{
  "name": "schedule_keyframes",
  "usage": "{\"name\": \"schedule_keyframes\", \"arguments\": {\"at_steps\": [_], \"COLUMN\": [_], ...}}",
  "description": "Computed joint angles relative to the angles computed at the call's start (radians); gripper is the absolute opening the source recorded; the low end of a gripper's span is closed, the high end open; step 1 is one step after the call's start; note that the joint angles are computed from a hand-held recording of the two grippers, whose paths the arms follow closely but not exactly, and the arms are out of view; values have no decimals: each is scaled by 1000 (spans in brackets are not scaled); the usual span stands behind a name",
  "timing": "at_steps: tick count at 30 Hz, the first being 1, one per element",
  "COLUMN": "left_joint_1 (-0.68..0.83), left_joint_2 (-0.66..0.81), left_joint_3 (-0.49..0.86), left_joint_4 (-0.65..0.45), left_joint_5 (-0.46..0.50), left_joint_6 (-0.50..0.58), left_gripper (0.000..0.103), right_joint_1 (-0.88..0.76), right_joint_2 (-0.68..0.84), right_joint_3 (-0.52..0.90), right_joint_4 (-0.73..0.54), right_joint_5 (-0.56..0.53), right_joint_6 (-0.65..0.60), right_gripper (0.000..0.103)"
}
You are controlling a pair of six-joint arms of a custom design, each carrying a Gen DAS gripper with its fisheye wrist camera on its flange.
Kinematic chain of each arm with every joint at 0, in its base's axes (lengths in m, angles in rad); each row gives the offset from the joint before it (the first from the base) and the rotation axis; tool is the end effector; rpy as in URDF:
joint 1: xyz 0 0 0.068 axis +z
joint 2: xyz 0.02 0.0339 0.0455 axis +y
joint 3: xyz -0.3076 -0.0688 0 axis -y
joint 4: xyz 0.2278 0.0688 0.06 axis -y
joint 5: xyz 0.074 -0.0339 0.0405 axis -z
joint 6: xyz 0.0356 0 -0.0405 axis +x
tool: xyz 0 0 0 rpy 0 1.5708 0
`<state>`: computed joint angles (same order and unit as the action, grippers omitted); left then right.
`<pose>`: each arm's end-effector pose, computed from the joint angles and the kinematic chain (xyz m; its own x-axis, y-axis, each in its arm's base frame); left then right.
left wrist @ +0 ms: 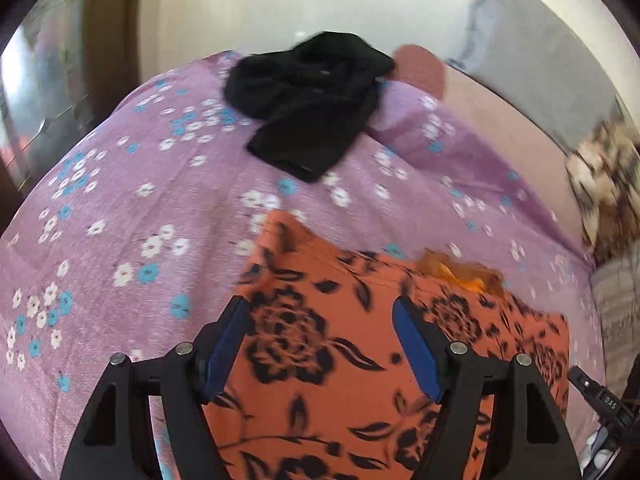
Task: Fold small clothes
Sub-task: 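Lay the hem over the collar and release with the right gripper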
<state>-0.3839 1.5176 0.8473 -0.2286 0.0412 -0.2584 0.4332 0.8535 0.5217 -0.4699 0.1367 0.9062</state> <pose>0.2661 -0.1091 0.2404 -0.8033 0.0491 -0.5936 0.1993 0.9613 -0.1902 0.1189 0.0496 0.2493 -0.6619 0.5531 -0.5060 0.3099 0.8165 0.4871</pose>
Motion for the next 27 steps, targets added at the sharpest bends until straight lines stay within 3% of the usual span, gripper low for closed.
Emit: {"name": "schedule_keyframes", "arguments": {"at_steps": [2,4,5,7,8,11,15,16,18,19,20,21,22,27], "left_joint_1": [-70,-114,-124,-134,-151,-206,-292,-324,-389,-407,-422,-434,-437,-422], "left_joint_2": [31,111,173,232,216,175,67,49,74,120,180,198,175,174], "left_joint_3": [4,24,54,60,45,37,-51,-72,-89,-82,-66,-84,-133,-154], "left_joint_4": [-18,-57,-112,-125,-107,-122,-62,-47,-38,-52,-73,-32,58,92], "left_joint_5": [-55,-129,-168,-211,-242,-304,-296,-305,-344,-354,-364,-390,-402,-377], "left_joint_6": [9,3,-4,1,2,-30,-70,-70,-84,-93,-105,-118,-124,-147], "left_gripper": [82,84,84,84,84,84,84,84,92,97,101,103,103,103], "right_joint_1": [21,-59,-108,-174,-167,-35,75,85,78,64,62,104,127,152], "right_joint_2": [84,164,140,114,100,83,130,171,280,346,373,349,346,327], "right_joint_3": [-25,-104,-162,-158,-131,-54,15,23,24,22,-15,-41,-32,-14], "right_joint_4": [40,148,241,226,184,96,129,150,185,189,252,289,276,233], "right_joint_5": [-30,-138,-189,-260,-243,-53,43,51,42,14,0,64,83,92], "right_joint_6": [39,33,0,-32,-30,-51,-92,-103,-110,-109,-121,-122,-126,-75], "right_gripper": [13,11,11,11,11,13,13,17,35,59,64,64,68,70]}}
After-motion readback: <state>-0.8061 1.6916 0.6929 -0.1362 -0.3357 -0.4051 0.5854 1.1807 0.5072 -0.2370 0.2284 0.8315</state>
